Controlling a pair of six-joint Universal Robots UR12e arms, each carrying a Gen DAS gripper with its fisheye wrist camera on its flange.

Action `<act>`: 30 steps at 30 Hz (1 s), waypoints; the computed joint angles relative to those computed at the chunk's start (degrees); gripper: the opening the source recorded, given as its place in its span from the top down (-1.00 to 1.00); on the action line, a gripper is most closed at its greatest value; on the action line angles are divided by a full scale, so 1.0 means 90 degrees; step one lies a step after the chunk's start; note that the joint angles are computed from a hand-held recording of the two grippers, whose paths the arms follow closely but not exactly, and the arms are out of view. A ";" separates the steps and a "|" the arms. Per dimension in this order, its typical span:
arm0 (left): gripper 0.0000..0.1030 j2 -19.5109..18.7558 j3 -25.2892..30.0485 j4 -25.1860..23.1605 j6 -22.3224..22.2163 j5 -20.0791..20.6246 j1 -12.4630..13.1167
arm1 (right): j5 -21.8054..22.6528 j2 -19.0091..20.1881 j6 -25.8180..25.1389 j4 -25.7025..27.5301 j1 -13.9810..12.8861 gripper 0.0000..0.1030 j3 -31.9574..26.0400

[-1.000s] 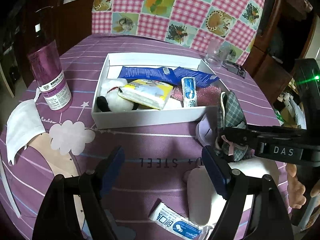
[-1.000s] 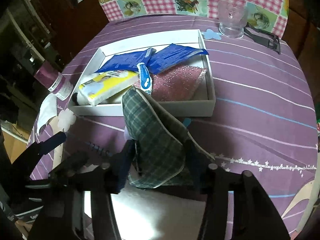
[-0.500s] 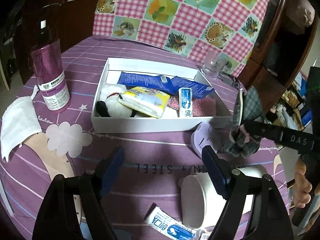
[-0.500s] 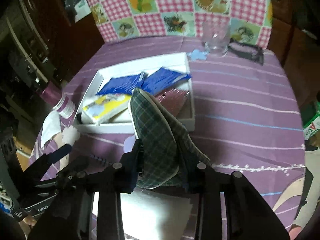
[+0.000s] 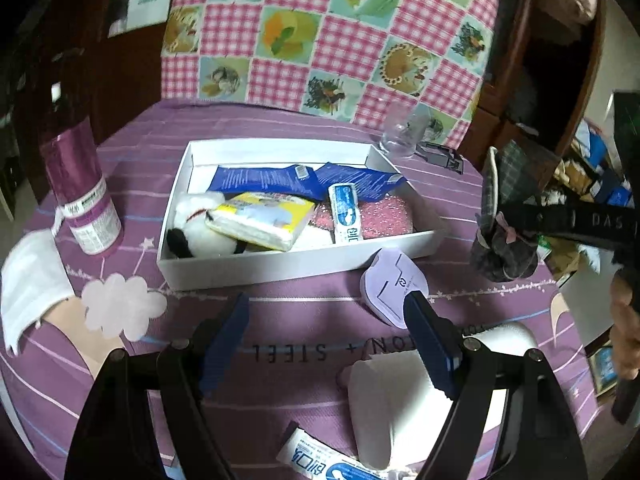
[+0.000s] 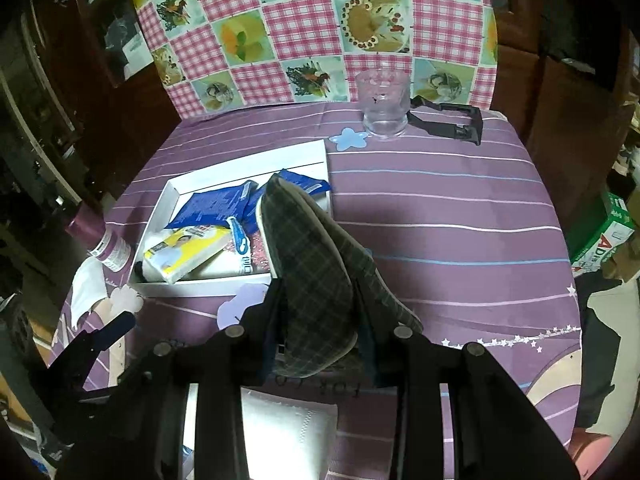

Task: Organize soft objects
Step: 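Carry the green plaid pouch over the white box with the right gripper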

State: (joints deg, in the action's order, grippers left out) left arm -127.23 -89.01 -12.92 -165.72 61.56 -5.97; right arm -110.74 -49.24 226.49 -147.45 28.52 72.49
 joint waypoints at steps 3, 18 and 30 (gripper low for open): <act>-0.55 0.0033 -0.0025 0.0039 0.0090 -0.0045 -0.0028 | 0.0224 0.0004 0.0015 -0.0053 -0.0033 0.31 0.0014; -0.54 -0.0189 0.0796 -0.1700 -0.0063 -0.0284 -0.0222 | 0.0694 -0.0218 0.0234 -0.0627 -0.0155 0.31 0.0432; -0.54 -0.0144 0.0949 -0.1839 0.0407 0.0254 -0.0416 | 0.0766 -0.0255 0.0529 -0.0582 -0.0195 0.30 0.0490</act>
